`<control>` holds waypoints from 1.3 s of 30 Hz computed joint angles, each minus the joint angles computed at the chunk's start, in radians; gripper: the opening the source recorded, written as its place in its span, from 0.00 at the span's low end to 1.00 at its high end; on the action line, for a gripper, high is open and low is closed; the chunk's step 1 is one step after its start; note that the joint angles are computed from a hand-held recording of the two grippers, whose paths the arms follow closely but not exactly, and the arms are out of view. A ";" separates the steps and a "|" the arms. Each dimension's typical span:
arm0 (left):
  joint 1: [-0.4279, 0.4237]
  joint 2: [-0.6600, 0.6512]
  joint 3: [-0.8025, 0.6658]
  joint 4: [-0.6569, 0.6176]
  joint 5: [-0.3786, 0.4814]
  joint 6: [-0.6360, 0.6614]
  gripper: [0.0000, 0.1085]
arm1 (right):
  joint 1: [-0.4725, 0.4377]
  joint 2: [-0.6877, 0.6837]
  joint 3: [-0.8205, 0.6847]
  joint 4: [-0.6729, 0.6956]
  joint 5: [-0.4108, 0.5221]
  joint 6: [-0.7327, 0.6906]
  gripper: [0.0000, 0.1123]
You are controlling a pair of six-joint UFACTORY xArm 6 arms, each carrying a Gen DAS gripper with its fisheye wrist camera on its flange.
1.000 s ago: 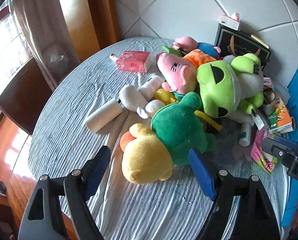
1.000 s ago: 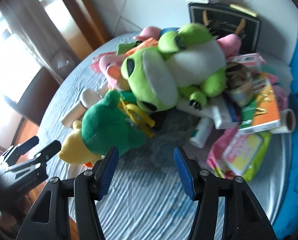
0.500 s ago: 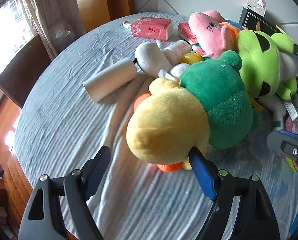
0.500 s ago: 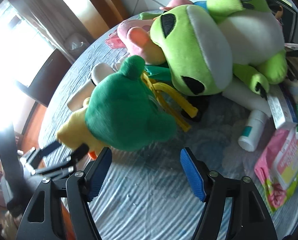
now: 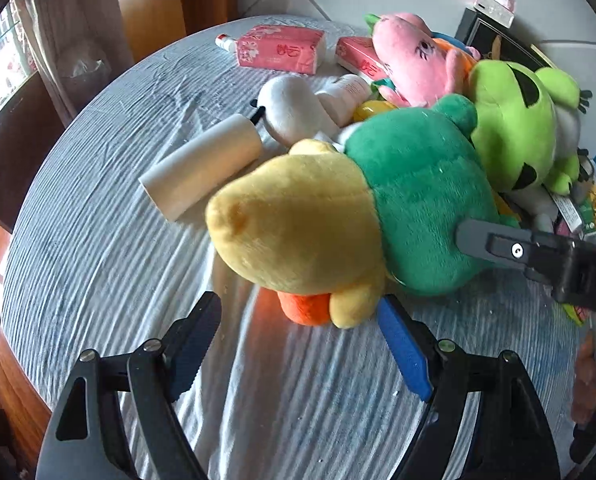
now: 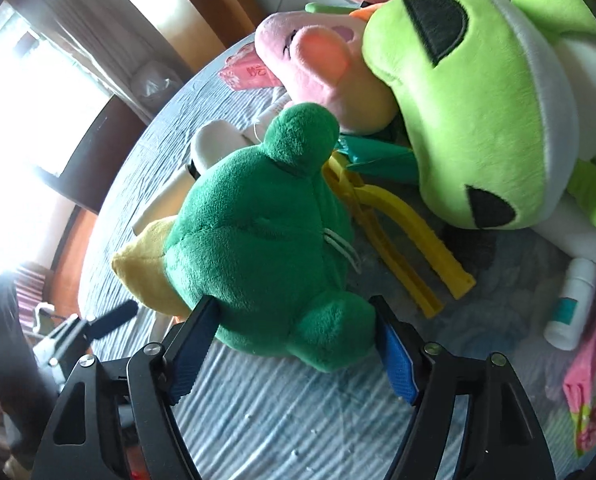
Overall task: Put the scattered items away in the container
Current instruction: 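Grasp the green-and-yellow plush toy with both tools, then lift and carry the plush toy with both tools over the crate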
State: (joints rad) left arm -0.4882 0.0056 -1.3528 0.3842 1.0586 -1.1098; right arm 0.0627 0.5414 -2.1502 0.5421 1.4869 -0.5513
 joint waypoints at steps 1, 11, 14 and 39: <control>-0.001 0.016 -0.009 -0.002 0.002 0.009 0.74 | 0.002 0.000 0.001 -0.001 0.000 -0.002 0.68; 0.040 0.082 -0.020 0.041 -0.066 0.051 0.73 | 0.061 -0.061 0.120 -0.041 -0.123 -0.102 0.78; 0.047 0.087 -0.027 0.068 -0.068 0.056 0.62 | 0.066 -0.036 0.097 -0.013 -0.114 -0.080 0.67; -0.079 0.315 -0.682 0.215 0.028 0.310 0.53 | -0.128 -0.214 -0.032 0.100 -0.167 -0.026 0.58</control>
State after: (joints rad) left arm -0.5670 0.3210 -2.0351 0.5994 1.0868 -0.7999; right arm -0.0648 0.3274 -2.1822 0.6418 1.3200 -0.5772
